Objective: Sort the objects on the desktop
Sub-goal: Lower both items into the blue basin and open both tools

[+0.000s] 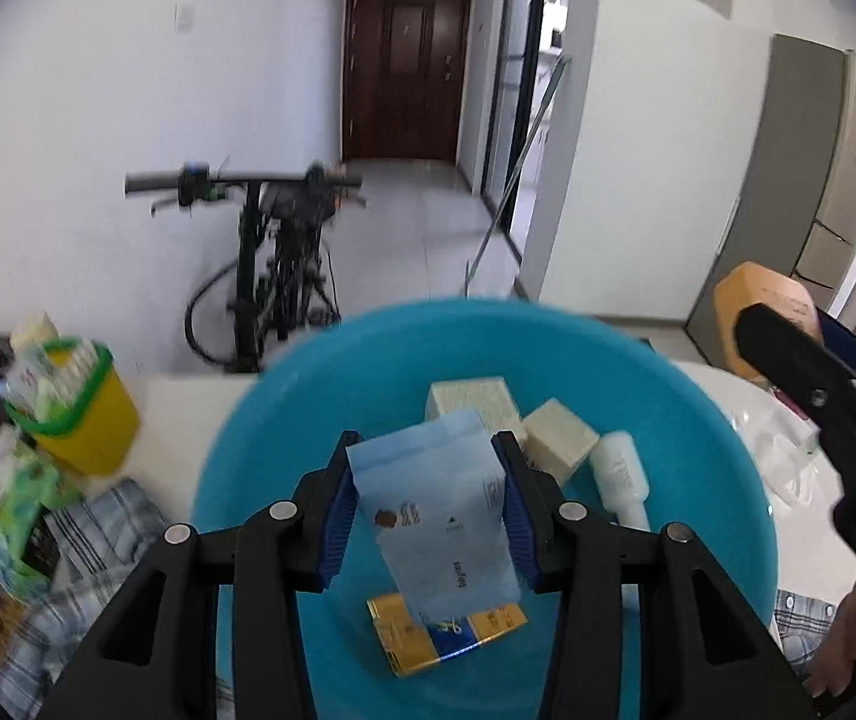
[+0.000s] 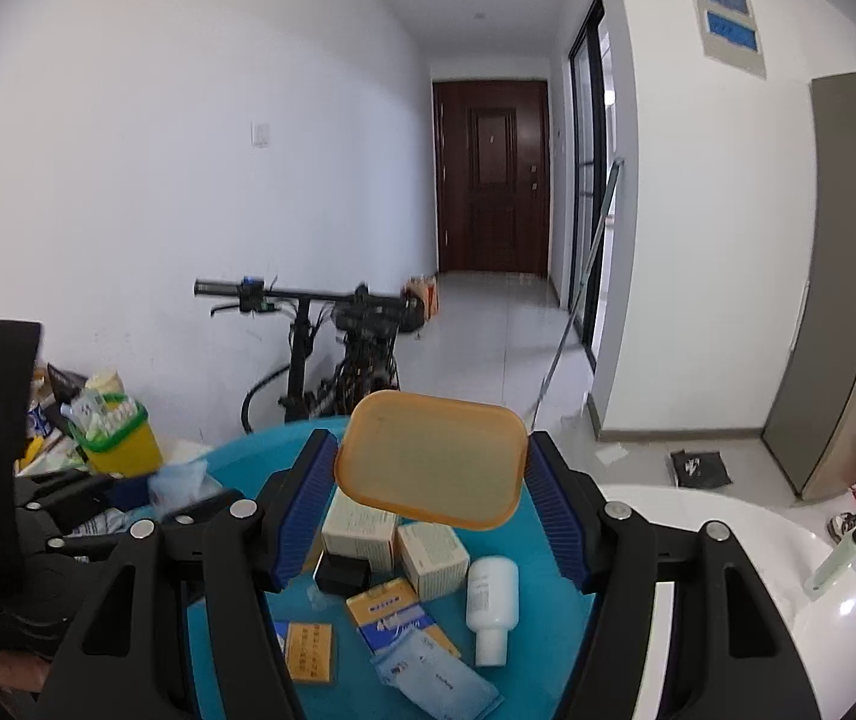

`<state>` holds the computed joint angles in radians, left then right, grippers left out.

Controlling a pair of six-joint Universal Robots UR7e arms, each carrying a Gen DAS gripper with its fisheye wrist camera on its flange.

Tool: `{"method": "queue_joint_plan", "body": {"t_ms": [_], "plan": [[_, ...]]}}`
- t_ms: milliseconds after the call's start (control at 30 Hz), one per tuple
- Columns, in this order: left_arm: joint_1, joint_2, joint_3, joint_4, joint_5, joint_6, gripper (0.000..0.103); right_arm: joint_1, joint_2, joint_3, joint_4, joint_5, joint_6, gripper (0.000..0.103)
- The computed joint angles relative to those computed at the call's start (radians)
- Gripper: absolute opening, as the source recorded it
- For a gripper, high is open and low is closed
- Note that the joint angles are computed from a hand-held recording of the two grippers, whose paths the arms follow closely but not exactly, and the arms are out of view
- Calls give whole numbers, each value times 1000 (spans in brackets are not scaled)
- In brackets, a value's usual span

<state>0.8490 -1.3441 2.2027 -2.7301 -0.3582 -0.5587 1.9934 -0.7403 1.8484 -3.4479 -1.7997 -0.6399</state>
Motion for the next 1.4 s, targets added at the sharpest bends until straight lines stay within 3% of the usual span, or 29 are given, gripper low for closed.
{"method": "queue_joint_plan", "body": {"t_ms": [300, 500, 600, 1033, 1100, 1133, 1200, 1400], "plan": [[18, 17, -18, 54, -27, -22, 46, -12, 21, -42, 104, -45, -18, 63], [34, 15, -36, 128, -40, -62, 46, -45, 28, -143, 491, -90, 106, 63], [39, 18, -43, 162, -36, -92, 46, -36, 36, -132, 445, -132, 71, 63], [36, 24, -44, 158, -46, -92, 47, -35, 22, -129, 448, -111, 70, 63], [36, 25, -50, 184, -36, -117, 63, -35, 22, -128, 445, -110, 66, 63], [32, 27, -47, 179, -21, -121, 78, -34, 22, -127, 445, -109, 66, 63], [24, 31, -31, 110, 1, -88, 81, -34, 23, -128, 446, -109, 65, 63], [17, 17, -26, 106, 9, -94, 81, -33, 26, -130, 441, -112, 64, 63]]}}
